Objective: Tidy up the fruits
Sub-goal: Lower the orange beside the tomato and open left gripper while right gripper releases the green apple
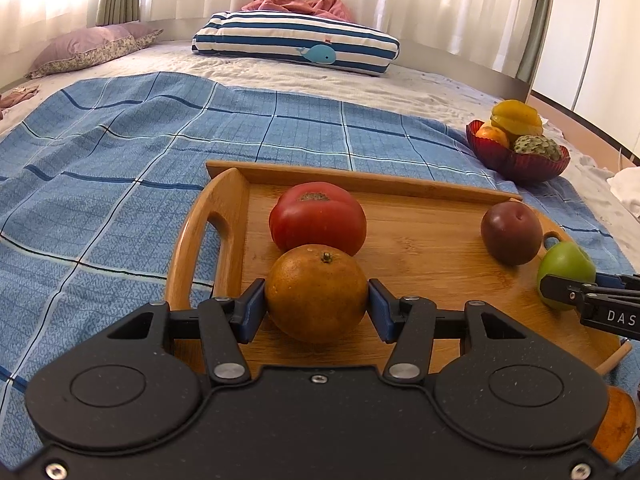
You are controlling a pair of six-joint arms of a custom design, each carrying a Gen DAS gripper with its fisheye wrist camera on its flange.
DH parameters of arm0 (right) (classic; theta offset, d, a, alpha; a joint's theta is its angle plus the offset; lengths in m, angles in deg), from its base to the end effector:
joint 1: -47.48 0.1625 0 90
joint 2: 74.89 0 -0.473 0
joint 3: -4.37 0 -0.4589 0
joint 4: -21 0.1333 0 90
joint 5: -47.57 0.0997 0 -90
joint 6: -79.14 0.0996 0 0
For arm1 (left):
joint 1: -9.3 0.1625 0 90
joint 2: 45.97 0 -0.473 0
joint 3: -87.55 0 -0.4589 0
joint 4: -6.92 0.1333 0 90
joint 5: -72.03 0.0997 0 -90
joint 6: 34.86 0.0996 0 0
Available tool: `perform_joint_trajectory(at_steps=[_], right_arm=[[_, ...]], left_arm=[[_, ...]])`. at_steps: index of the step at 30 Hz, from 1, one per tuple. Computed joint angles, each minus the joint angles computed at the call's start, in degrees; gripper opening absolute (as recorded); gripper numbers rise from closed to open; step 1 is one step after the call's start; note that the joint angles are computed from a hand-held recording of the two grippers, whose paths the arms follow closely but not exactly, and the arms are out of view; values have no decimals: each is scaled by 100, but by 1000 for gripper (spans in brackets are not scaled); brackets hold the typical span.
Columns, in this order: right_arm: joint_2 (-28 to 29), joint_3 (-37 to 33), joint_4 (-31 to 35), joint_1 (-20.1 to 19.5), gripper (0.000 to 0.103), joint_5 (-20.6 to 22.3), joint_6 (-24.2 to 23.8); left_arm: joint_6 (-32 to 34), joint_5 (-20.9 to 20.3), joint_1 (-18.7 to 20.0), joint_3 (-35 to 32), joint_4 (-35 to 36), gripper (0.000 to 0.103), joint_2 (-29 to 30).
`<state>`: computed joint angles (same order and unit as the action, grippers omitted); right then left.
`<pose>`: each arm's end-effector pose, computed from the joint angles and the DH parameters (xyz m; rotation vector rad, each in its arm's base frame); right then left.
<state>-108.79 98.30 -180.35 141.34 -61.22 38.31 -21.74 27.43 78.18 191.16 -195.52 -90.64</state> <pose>0.1520 -0.7492 0.0477 0.7331 -2.2832 0.9637 -0.0576 -0.7160 0.1405 0.2016 2.2093 -1.1548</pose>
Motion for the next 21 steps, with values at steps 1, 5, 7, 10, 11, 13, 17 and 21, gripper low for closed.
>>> perform_joint_trajectory(at_steps=[1, 5, 7, 10, 11, 13, 17, 21], right_arm=[[6, -7, -8, 2, 62, 0, -11], [16, -9, -32, -3, 62, 14, -26], [15, -11, -24, -1, 62, 10, -30], [12, -14, -11, -4, 62, 20, -27], [12, -13, -11, -5, 62, 25, -24], [14, -15, -10, -5, 62, 27, -21], [11, -13, -8, -6, 63, 25, -31], [-6, -6, 25, -11, 64, 26, -28]], left_arm=[[24, 6, 0, -13, -15, 51, 13], [128, 12, 2, -30, -97, 51, 50], [169, 4, 4, -30, -128, 51, 58], [180, 2, 5, -32, -136, 52, 62], [198, 3, 5, -34, -149, 52, 66], [211, 5, 4, -34, -161, 52, 71], [244, 17, -1, -39, -169, 52, 80], [261, 31, -4, -47, -181, 52, 91]])
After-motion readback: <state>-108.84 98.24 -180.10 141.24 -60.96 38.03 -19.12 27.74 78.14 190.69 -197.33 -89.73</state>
